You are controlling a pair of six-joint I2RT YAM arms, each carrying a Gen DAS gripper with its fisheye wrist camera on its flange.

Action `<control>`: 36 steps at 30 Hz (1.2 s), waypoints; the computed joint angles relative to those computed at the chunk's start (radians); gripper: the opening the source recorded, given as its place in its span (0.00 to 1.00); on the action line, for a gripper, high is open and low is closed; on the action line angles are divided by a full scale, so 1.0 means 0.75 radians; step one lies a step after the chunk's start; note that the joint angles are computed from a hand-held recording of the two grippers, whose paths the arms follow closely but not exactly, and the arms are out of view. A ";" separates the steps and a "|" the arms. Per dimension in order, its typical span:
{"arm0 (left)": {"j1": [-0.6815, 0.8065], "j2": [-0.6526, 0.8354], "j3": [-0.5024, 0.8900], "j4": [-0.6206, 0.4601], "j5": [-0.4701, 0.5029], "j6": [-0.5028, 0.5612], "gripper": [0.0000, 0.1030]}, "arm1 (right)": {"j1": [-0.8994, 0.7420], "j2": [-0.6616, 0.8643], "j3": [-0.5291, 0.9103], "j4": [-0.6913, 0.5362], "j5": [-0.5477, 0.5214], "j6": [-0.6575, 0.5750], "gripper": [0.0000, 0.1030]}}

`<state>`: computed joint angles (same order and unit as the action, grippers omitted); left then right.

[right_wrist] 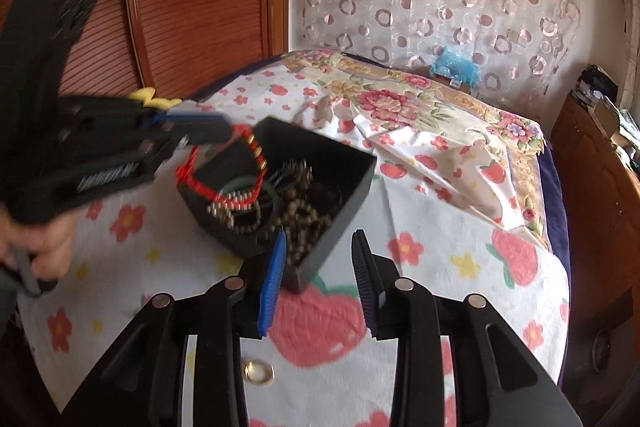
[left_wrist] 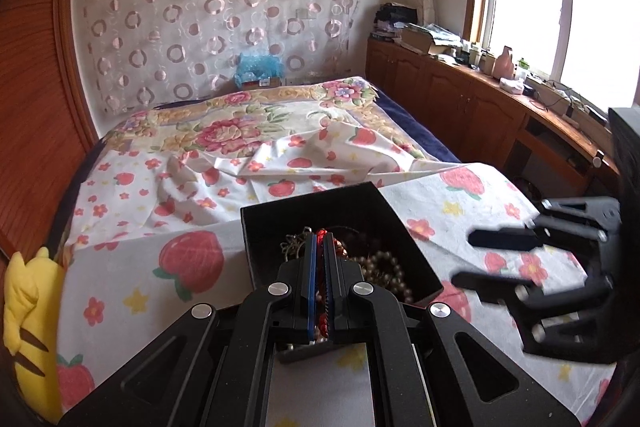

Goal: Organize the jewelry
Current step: 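Lower the red bracelet into the box and open the left gripper while the right gripper drops the pendant in, then grasp the gold flower earring with the left gripper while the right gripper grasps the gold ring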

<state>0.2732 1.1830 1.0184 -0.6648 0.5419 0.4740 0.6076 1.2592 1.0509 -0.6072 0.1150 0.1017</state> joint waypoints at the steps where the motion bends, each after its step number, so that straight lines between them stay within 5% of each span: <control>1: -0.012 0.003 0.000 0.007 -0.008 -0.010 0.03 | -0.001 -0.017 -0.022 0.002 -0.008 0.003 0.36; 3: -0.029 0.005 0.001 0.005 -0.027 -0.010 0.05 | -0.002 -0.044 -0.064 0.012 -0.022 0.013 0.36; 6: -0.060 -0.010 -0.017 0.014 -0.053 -0.017 0.22 | 0.014 -0.087 -0.136 0.038 -0.031 0.040 0.36; 13: -0.011 -0.115 -0.085 -0.042 -0.014 0.071 0.32 | 0.113 -0.182 -0.260 0.061 -0.020 0.106 0.36; 28: 0.286 -0.272 -0.269 -0.285 0.131 0.480 0.33 | 0.272 -0.162 -0.333 0.016 0.042 0.159 0.36; 36: 0.554 -0.295 -0.277 -0.549 0.254 0.831 0.38 | 0.278 -0.142 -0.345 0.021 0.064 0.168 0.35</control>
<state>0.6890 0.9620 0.8104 -1.0764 0.7323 1.0971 0.8159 1.1529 0.7918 -0.5917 0.1629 0.2279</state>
